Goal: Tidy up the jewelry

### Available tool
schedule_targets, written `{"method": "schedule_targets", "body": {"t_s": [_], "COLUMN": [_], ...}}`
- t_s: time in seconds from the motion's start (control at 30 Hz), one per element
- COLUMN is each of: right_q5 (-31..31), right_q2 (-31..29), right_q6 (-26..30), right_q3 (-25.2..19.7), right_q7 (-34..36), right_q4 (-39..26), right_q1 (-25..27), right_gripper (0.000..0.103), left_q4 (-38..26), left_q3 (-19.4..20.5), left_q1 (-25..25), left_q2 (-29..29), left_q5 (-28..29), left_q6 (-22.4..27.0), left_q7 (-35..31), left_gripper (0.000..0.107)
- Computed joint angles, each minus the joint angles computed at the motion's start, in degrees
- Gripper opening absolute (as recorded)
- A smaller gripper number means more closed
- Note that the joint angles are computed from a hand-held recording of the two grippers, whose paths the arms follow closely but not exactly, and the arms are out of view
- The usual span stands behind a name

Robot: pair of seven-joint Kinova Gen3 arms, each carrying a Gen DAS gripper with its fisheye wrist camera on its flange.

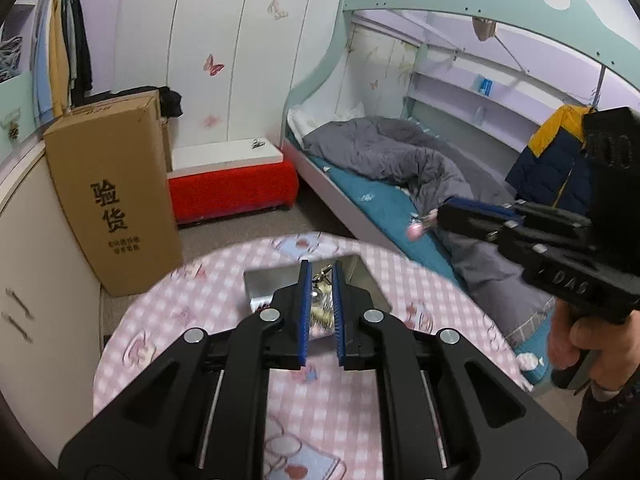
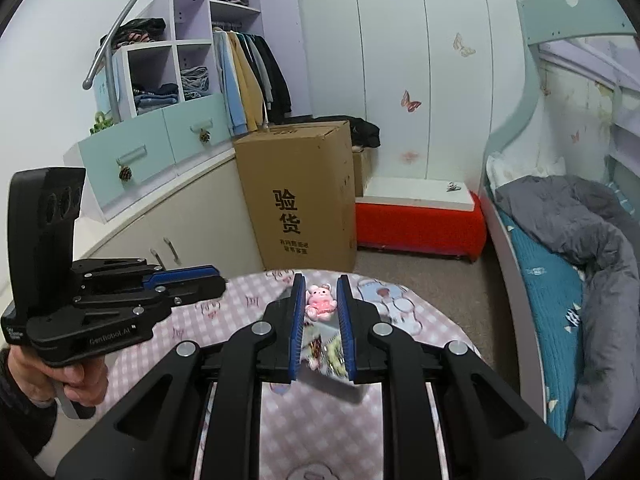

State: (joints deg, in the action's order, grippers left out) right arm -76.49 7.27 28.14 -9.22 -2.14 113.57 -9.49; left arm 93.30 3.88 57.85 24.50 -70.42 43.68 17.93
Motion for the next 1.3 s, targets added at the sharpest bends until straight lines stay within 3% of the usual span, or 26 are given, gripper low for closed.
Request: {"method": "schedule_targets", "body": {"t_s": [0.13,0.27,0.3,0.33,0.37,0.43,0.47,0.53,0.7,0.9,1.07,1.17,1.3], "right_q5": [6.8,13.7,15.13,15.85,15.64,12.55,10.86,8.77,7.35,2.0,-3.31,-6.01,-8.66], "right_q2": [3.63,7.6,8.37,9.1,9.28,8.89,8.6,7.88,5.88,0.88,-4.4,-8.24,-14.16], "right_q6": [1.45,0.62,-0.01,-0.69,-1.54,-3.63,-4.39,-5.67,-5.74,-5.47,-5.08,-4.85,-7.48], "right_q3": [2.1,-0.51,0.48,0.4,-0.73,-5.12,-6.25,-7.42,-7.14,-5.21,-2.4,-0.27,1.92], "right_q7": [-9.32,-18.55,-20.85,-22.21,-22.65,-20.72,-19.74,-18.79,-19.65,-16.3,-12.26,-9.77,-7.36], "right_q4": [-4.89,-8.62,-9.12,-9.37,-9.1,-7.65,-6.88,-5.82,-4.72,-1.09,3.09,6.41,11.37], "right_q1": [-2.56,-1.29,-2.48,-2.61,-1.7,2.49,3.83,5.27,6.18,5.15,2.83,1.28,-1.71], "right_gripper": [0.014,0.018,0.035,0.067,0.081,0.091,0.093,0.095,0.095,0.095,0.095,0.095,0.095], "left_q4": [-2.29,-3.36,-4.13,-4.91,-5.81,-6.88,-6.48,-4.39,-2.01,-2.21,-3.91,-4.77,-7.95], "left_q3": [-0.09,-1.56,-1.6,-0.8,-0.1,-1.9,-4.39,-7.12,-5.31,-0.31,0.99,3.95,4.88], "left_q1": [-3.58,-5.81,-6.7,-7.74,-8.45,-6.82,-4.43,-1.54,0.05,3.21,9.13,11.23,16.34], "left_q2": [1.1,2.11,2.61,2.9,3.49,4.09,3.78,2.72,0.59,-0.37,-0.05,0.87,3.58], "left_q5": [3.34,8.36,10.66,12.59,14.16,15.86,15.31,12.86,9.08,5.58,4.0,2.4,1.67], "left_q6": [-3.34,-7.01,-7.2,-6.46,-5.33,-2.08,-1.07,-1.21,4.23,17.47,29.13,36.12,45.44], "left_q7": [-4.0,-6.94,-8.61,-10.47,-11.4,-10.45,-8.58,-4.87,1.1,5.5,7.44,9.38,10.03], "left_gripper": [0.01,0.011,0.011,0.016,0.043,0.09,0.093,0.094,0.094,0.094,0.096,0.097,0.097]}}
